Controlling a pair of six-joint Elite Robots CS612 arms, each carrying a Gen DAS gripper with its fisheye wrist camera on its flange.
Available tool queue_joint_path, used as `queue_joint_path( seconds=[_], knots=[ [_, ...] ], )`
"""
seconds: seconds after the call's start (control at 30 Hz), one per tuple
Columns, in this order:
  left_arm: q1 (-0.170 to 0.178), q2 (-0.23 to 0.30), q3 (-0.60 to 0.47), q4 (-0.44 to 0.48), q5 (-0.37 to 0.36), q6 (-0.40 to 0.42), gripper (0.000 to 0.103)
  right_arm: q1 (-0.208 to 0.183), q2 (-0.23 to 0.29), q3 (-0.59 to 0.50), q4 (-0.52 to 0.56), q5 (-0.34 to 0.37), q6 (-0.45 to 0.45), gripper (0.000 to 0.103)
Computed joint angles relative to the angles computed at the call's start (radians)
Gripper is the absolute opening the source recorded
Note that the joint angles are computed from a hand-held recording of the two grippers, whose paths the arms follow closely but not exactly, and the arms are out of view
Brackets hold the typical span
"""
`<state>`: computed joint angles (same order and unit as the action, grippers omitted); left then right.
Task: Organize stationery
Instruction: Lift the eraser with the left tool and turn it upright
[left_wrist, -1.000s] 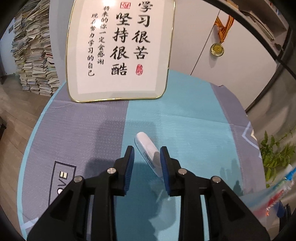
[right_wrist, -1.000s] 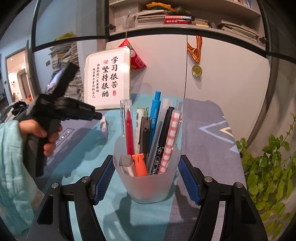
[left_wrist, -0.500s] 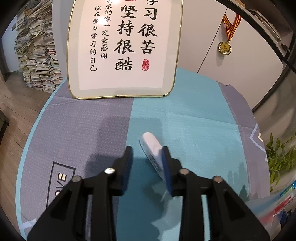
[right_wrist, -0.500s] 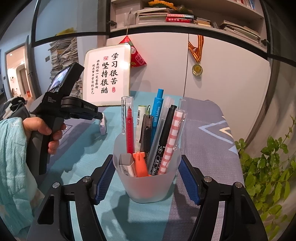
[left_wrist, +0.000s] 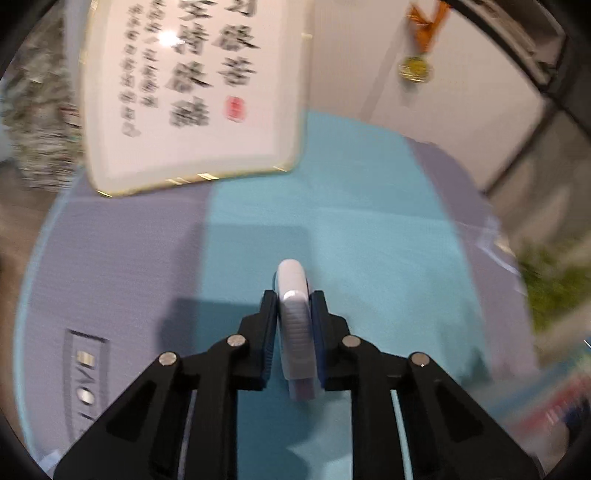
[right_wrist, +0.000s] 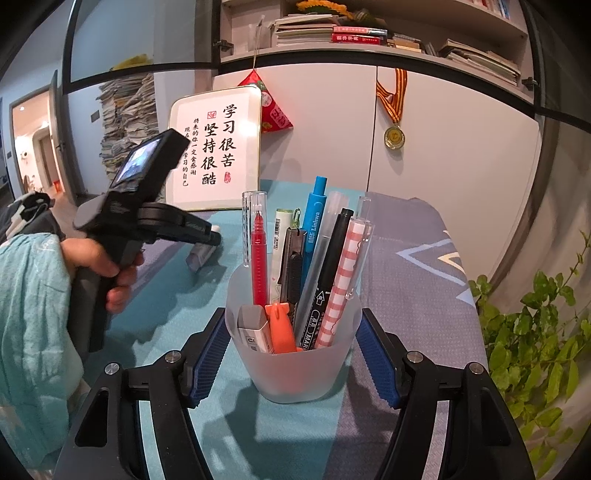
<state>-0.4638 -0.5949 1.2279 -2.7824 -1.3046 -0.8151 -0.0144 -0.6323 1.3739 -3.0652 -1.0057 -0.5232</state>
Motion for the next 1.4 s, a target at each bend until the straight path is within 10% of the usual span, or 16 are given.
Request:
queue_joint_path(
  seconds=[0.33, 0.7, 0.9, 1.4],
  knots=[
    [0.002, -0.071, 0.178, -0.193, -0.295, 0.104, 0.018, 0.001, -0.001, 0.003, -0.005, -0.001, 0.001, 0.070],
    [-0.018, -0.122, 0.253, -0.147, -0.098, 0.071, 0.021, 0.003, -0.003, 0.003, -0.006, -0.010, 0.002, 0.070],
    [-0.030, -0.115, 0.225, -0.120, -0.046, 0.059, 0.044, 0.003, -0.002, 0.003, -0.005, -0.008, 0.002, 0.070],
    [-0.035, -0.071, 0.113, 0.054, -0.005, 0.047, 0.023, 0.001, -0.002, -0.001, 0.001, -0.002, 0.003, 0.070]
  ],
)
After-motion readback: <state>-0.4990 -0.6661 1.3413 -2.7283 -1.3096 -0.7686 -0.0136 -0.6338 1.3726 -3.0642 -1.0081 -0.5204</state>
